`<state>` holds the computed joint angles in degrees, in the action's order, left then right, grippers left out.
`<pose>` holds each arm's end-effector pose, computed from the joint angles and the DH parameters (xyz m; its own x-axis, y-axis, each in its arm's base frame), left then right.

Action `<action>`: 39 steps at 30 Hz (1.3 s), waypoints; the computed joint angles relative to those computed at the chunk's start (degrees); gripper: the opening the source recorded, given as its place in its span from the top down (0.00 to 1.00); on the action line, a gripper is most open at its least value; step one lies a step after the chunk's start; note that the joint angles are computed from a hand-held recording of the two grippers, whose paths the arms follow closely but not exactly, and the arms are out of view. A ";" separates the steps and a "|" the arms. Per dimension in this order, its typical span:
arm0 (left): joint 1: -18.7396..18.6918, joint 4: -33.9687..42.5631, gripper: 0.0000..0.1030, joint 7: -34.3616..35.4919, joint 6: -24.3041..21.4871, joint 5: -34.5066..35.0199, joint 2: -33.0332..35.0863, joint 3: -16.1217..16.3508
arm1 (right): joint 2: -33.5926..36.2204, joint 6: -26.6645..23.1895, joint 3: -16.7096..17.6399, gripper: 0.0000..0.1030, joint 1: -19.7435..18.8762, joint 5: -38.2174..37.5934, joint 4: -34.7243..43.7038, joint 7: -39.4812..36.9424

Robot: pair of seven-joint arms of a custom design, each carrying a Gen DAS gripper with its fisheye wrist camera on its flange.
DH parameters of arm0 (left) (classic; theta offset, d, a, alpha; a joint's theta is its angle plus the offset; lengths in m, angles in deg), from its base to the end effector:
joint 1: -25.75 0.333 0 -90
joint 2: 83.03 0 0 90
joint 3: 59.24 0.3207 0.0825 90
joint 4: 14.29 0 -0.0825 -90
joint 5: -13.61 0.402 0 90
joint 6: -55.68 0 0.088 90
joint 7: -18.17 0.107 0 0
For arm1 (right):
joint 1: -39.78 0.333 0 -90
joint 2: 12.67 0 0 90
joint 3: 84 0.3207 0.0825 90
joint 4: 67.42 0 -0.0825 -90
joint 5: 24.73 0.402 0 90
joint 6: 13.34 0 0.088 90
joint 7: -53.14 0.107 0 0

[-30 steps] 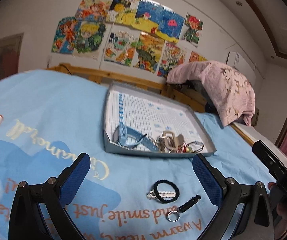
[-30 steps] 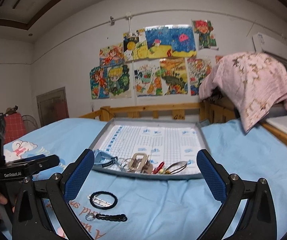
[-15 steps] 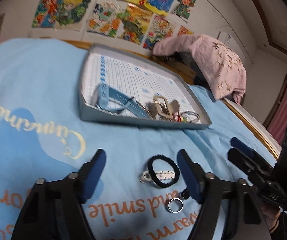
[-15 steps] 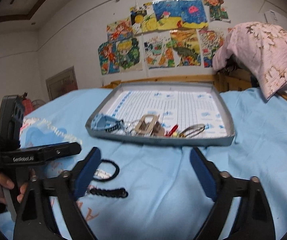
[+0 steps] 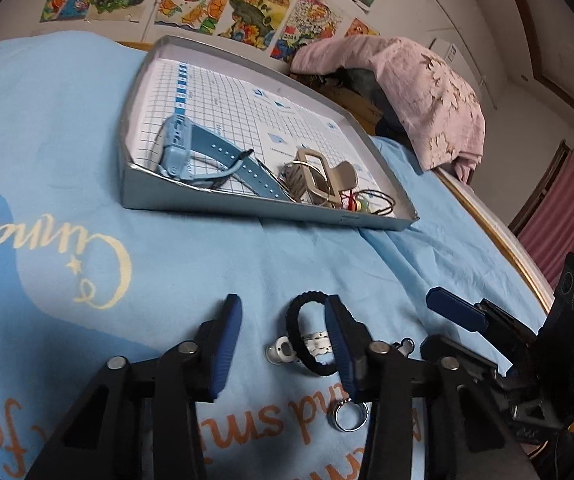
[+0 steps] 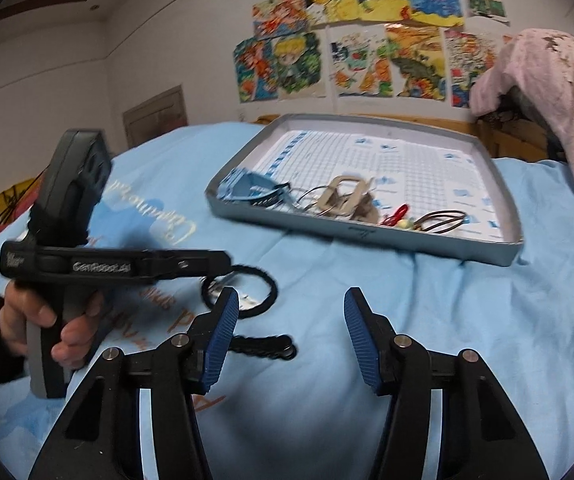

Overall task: Organize jewelry
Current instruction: 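Close the left tool on the black hair tie while the right tool grasps the black beaded cord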

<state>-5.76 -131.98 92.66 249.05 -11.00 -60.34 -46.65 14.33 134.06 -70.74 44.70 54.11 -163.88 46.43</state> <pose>0.6269 -0.1789 0.3489 0.1482 -0.9079 0.3920 -0.5939 -0.3987 -0.6988 0.6913 0.1883 0.3612 0.8015 -0.5813 -0.1406 -0.3876 -0.3258 -0.8623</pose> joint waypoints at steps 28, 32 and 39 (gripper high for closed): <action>2.83 -2.52 0.95 -0.93 5.44 2.43 -0.85 -3.68 | 0.24 -3.57 0.87 0.94 -1.24 -8.90 -0.69 5.32; 2.69 -2.94 0.95 3.02 7.55 -0.90 -1.32 -4.60 | -0.52 -3.74 0.94 0.95 -1.55 -5.85 -1.41 2.42; 3.05 -2.37 0.95 10.26 10.26 -7.82 -2.01 -6.65 | -1.28 -3.99 0.23 0.98 -1.86 1.84 -1.05 -0.85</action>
<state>-2.71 -134.36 102.92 259.31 -18.82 -62.34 -53.29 13.05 130.07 -70.51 42.85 55.96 -164.93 45.58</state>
